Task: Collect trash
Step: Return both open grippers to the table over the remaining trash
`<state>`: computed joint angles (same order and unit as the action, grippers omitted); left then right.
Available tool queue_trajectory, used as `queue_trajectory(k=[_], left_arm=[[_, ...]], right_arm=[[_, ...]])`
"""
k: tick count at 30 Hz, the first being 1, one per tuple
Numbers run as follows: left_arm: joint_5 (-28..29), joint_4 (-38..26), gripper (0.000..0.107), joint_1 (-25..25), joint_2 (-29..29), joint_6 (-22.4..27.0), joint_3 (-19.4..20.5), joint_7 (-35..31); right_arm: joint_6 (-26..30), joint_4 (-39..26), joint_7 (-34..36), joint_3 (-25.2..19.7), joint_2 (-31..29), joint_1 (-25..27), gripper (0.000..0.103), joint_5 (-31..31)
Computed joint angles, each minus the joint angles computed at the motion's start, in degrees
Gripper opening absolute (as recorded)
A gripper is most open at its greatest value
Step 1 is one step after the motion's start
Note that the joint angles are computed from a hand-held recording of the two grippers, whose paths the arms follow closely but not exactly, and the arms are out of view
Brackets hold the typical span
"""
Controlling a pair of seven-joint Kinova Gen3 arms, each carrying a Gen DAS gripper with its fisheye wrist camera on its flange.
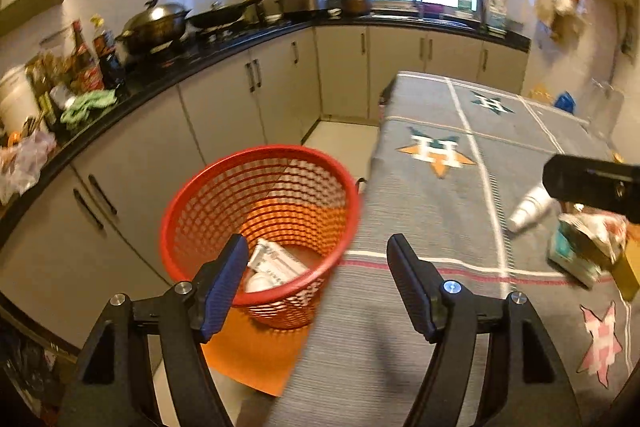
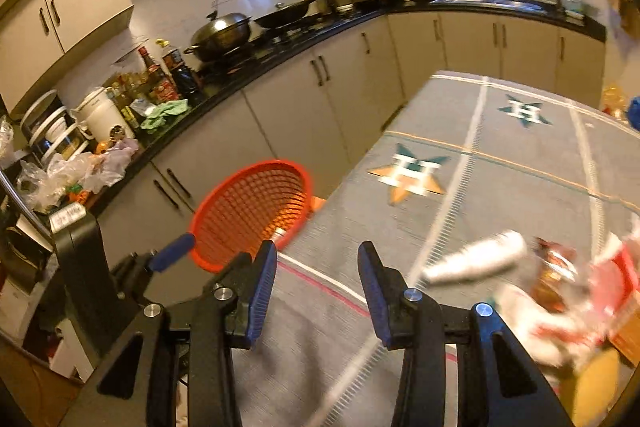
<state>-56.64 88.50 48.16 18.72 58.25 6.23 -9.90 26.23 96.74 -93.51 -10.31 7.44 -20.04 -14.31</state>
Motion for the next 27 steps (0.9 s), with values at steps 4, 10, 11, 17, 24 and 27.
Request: queue_trajectory(k=[4, 10, 11, 17, 24, 27], left_arm=[[-0.6, -3.1, 0.071, 2.1, 2.3, 1.5, 0.5, -2.2], [0.4, -8.1, 0.071, 5.1, 5.4, 2.3, -0.2, -6.5], [0.7, -9.1, 0.071, 5.6, 6.0, 2.5, -0.4, -7.4], [2.1, -13.7, 0.071, 8.7, 9.1, 3.6, -2.0, -11.4], [6.8, -16.9, 0.071, 8.6, 10.2, 1.5, -2.7, -17.0], [11.3, -16.8, 0.071, 6.4, 9.5, -2.6, -1.8, -20.9]], right_arm=[[-1.5, 5.0, -1.4, 1.4, -3.9, 0.8, 0.046, 1.8], [-2.1, 10.4, -3.9, 2.8, -8.5, 2.2, 0.046, 4.4], [-2.0, 10.8, -4.2, 2.9, -8.9, 2.4, 0.046, 4.8], [-2.8, 15.3, -2.0, 5.6, -12.6, 4.0, 0.046, 2.2], [-3.4, 19.7, -3.3, 7.0, -16.9, 7.3, 0.046, 3.6], [-3.1, 21.2, -2.1, 9.5, -18.2, 7.7, 0.046, 2.1]])
